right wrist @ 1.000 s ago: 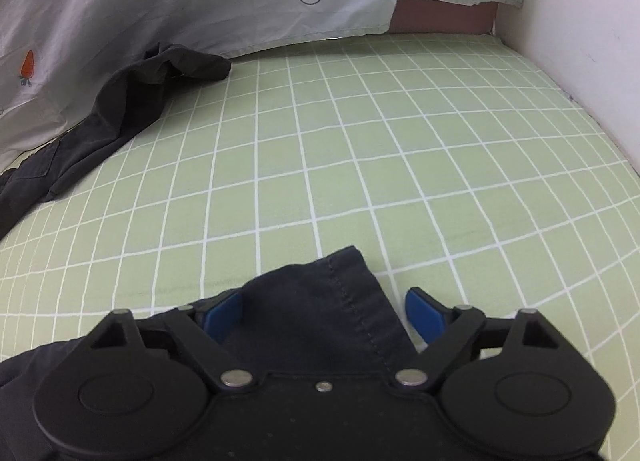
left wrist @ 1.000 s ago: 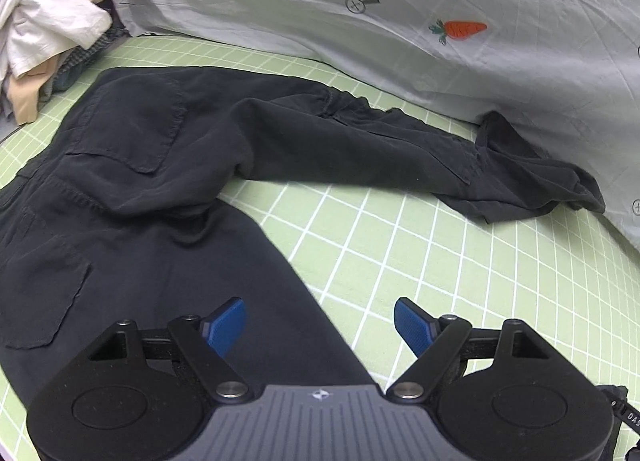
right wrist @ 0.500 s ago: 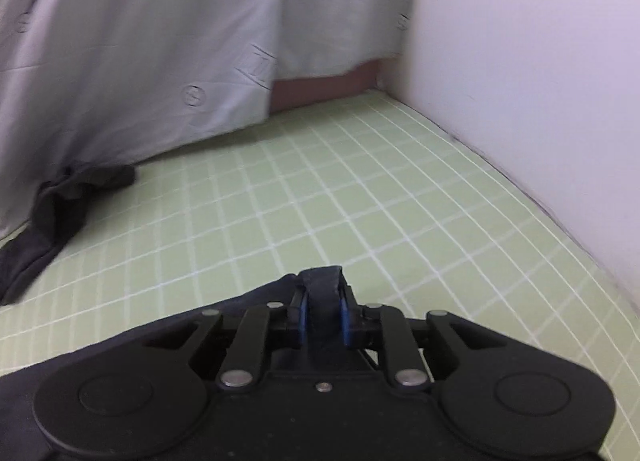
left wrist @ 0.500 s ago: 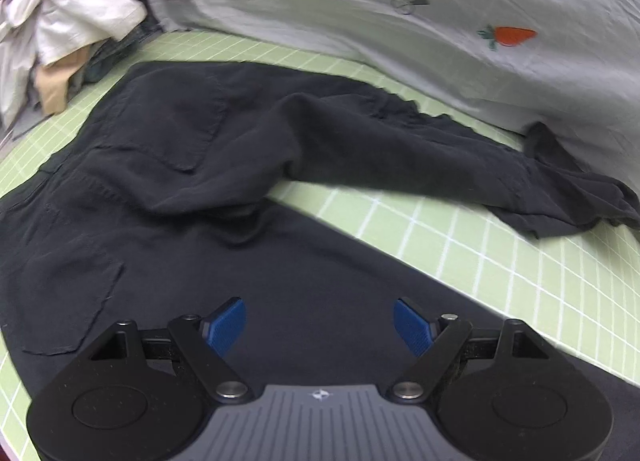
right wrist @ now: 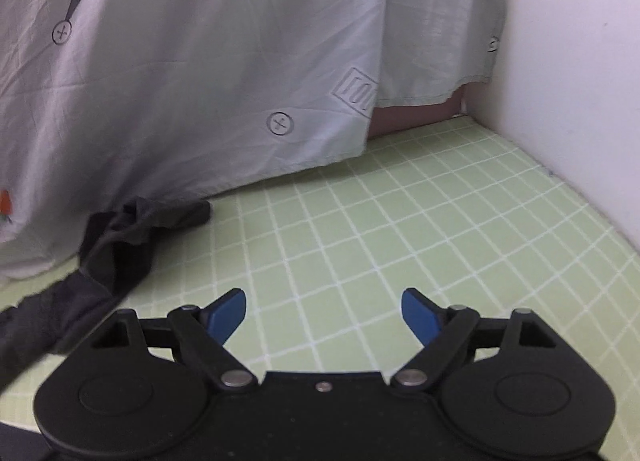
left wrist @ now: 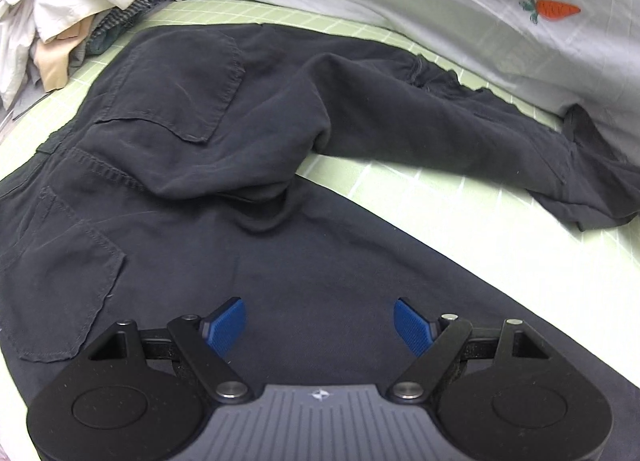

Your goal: Fold clothes

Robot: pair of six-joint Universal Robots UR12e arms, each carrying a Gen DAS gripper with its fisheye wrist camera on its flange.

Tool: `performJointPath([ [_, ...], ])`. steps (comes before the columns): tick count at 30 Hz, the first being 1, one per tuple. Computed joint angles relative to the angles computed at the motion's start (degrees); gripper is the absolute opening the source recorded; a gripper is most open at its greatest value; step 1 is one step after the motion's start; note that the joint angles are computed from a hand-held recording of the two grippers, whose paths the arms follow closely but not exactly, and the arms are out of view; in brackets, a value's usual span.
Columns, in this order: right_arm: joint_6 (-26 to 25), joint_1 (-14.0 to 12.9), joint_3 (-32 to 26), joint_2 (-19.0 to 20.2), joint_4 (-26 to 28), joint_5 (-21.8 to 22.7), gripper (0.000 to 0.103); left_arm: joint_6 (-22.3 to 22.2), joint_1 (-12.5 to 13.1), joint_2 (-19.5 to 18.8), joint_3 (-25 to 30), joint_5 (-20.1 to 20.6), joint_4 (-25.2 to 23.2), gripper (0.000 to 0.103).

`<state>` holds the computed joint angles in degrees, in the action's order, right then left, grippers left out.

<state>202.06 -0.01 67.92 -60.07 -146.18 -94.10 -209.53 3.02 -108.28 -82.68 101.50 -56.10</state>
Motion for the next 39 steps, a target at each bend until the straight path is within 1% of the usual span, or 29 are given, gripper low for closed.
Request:
performJointPath([
  [2, 2.51, -0.36, -2.67, 2.12, -0.84, 4.35, 0.085, 0.22, 0.05, -0.44, 0.38, -0.24, -0.63, 0.082],
  [7, 6.37, -0.26, -13.55, 9.53, -0.11, 12.57, 0.084, 0.93, -0.06, -1.33, 1.11, -0.02, -2.05, 0.083],
  [9, 7.92, -0.14, -17.70, 12.35, 1.50, 14.92, 0.083, 1.47, -0.19, -1.61, 1.30, 0.45, -2.30, 0.085],
  [11, 10.57, -0.09, -21.28, 14.78, 3.89, 16.82, 0.079, 1.73, -0.23, -1.78, 1.37, 0.55, -2.29, 0.089],
  [12, 12.16, -0.08, -22.78, 15.84, 5.11, 17.69, 0.075, 1.80, -0.23, -1.84, 1.38, 0.53, -2.24, 0.090],
  [14, 14.78, -0.23, -24.55, 17.26, 6.47, 19.79, 0.061, 1.54, -0.29, -1.97, 1.41, 0.59, -2.14, 0.094],
  [15, 15.94, -0.41, -24.76, 17.67, 6.31, 21.27, 0.046, 1.36, -0.32, -2.04, 1.45, 0.63, -2.12, 0.095],
  [16, 16.89, -0.62, -24.58, 17.84, 5.71, 22.87, 0.027, 1.25, -0.35, -2.12, 1.51, 0.66, -2.16, 0.097],
  [18, 17.02, -0.98, -23.14, 17.40, 3.31, 25.17, 0.011, 1.11, -0.40, -2.25, 1.62, 0.67, -2.23, 0.099],
  [21, 17.70, -1.82, -17.41, 14.30, -3.40, 30.01, 0.007, 1.39, -0.30, -2.21, 1.63, 0.43, -2.38, 0.103],
  [23, 17.86, -2.07, -13.10, 11.25, -6.91, 31.59, 0.007, 1.58, -0.24, -2.19, 1.64, 0.27, -2.48, 0.103],
  [24, 17.08, -2.07, -10.82, 9.44, -8.22, 31.36, 0.007, 1.67, -0.21, -2.18, 1.64, 0.19, -2.53, 0.103],
  [27, 15.69, -1.92, -4.06, 3.48, -11.32, 27.67, 0.007, 1.95, -0.12, -2.14, 1.65, -0.05, -2.67, 0.103],
  [29, 14.44, -1.77, -1.35, 0.32, -11.77, 24.13, 0.006, 2.10, -0.06, -2.11, 1.66, -0.18, -2.78, 0.103],
  [31, 12.63, -1.43, -1.12, -1.11, -11.64, 20.05, 0.006, 2.07, -0.03, -2.10, 1.67, -0.23, -2.89, 0.103],
  [33, 10.71, -0.98, -2.81, -0.96, -11.33, 16.04, 0.006, 2.10, 0.02, -2.10, 1.74, -0.35, -3.10, 0.103],
  [36, 8.96, -0.39, -9.53, 3.05, -9.67, 11.52, 0.007, 2.23, 0.12, -2.08, 1.80, -0.54, -3.35, 0.103],
  [37, 8.99, -0.23, -12.24, 5.01, -9.23, 10.78, 0.011, 2.30, 0.15, -2.06, 1.80, -0.60, -3.39, 0.103],
  [38, 8.06, -0.36, -14.84, 7.15, -9.41, 11.82, 0.015, 2.32, 0.16, -2.04, 1.78, -0.61, -3.37, 0.103],
  [39, 6.07, -0.58, -17.76, 9.51, -8.44, 14.02, 0.036, 2.28, 0.14, -2.01, 1.73, -0.54, -3.27, 0.103],
])
